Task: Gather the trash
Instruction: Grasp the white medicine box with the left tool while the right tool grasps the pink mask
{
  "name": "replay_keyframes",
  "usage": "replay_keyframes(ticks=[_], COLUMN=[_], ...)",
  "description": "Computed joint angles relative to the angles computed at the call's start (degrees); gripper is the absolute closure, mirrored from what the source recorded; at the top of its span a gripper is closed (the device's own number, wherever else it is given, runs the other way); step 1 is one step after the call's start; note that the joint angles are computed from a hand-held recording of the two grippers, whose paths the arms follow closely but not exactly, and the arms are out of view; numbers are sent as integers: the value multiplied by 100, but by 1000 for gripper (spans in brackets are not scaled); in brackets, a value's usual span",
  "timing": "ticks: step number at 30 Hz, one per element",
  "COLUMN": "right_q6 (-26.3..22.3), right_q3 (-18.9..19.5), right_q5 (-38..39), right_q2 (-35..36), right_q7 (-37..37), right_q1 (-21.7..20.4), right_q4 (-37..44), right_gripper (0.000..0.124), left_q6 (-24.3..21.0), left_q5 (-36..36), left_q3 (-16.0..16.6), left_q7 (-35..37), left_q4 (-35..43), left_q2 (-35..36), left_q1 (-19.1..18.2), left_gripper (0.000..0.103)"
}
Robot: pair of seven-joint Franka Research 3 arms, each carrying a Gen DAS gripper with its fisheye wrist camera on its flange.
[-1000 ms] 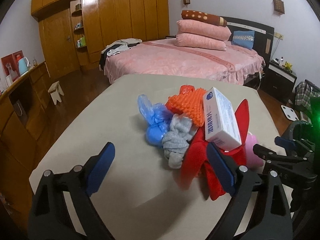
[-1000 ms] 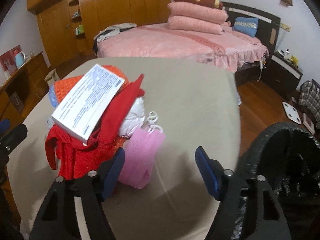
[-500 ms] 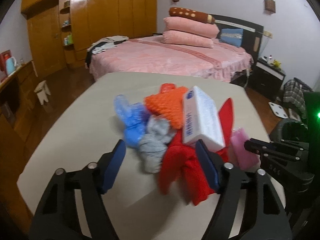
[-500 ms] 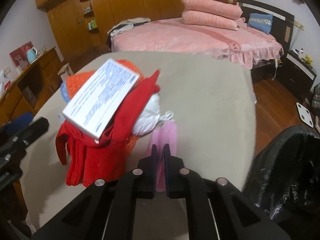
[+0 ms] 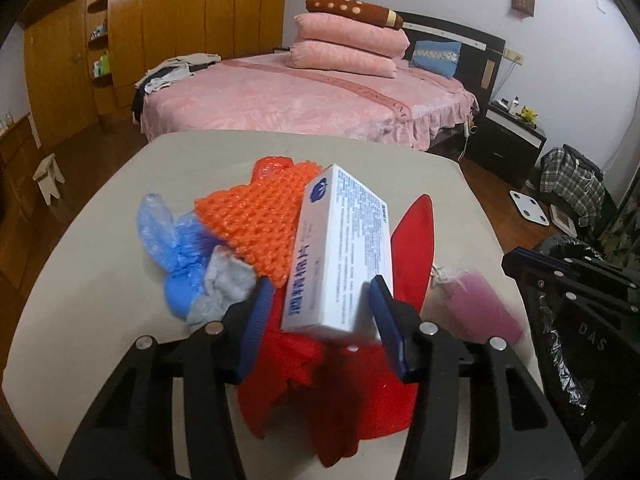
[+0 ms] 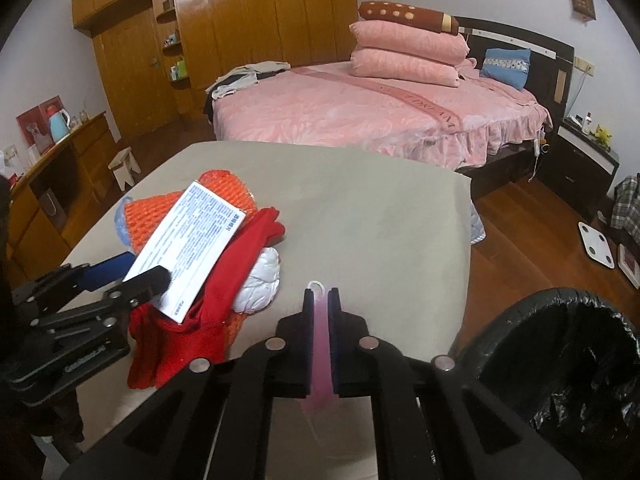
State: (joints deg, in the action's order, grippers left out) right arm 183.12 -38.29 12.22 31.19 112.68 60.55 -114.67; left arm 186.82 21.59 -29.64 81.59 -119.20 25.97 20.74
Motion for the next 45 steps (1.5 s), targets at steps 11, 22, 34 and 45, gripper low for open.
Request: replay_keyframes(ticks=[11,22,34,45], right_q6=[-176,-875,-552,-259], right_q3=[297,926,642,602], right_q5=[-96,-673,-1563,-1211], right_q2=[-52,263,49,-74], right_q7=[86,594,1411,1083], right_q1=[-325,-938,-792,-783], right_q4=[8,449,172,105], right_gripper=[105,80,114,114], left_q6=[-330,-371,-101,-783], left_q5=[-50,-539,-359,-643], left_q3=[-964,-1270,-1403,-1573], left_q7=[311,820,527,937], left_q4=[102,98,-271,412], left_q2=[378,543,227,855], left_q1=[758,990,1152,1159], left_gripper=[49,57,66,46])
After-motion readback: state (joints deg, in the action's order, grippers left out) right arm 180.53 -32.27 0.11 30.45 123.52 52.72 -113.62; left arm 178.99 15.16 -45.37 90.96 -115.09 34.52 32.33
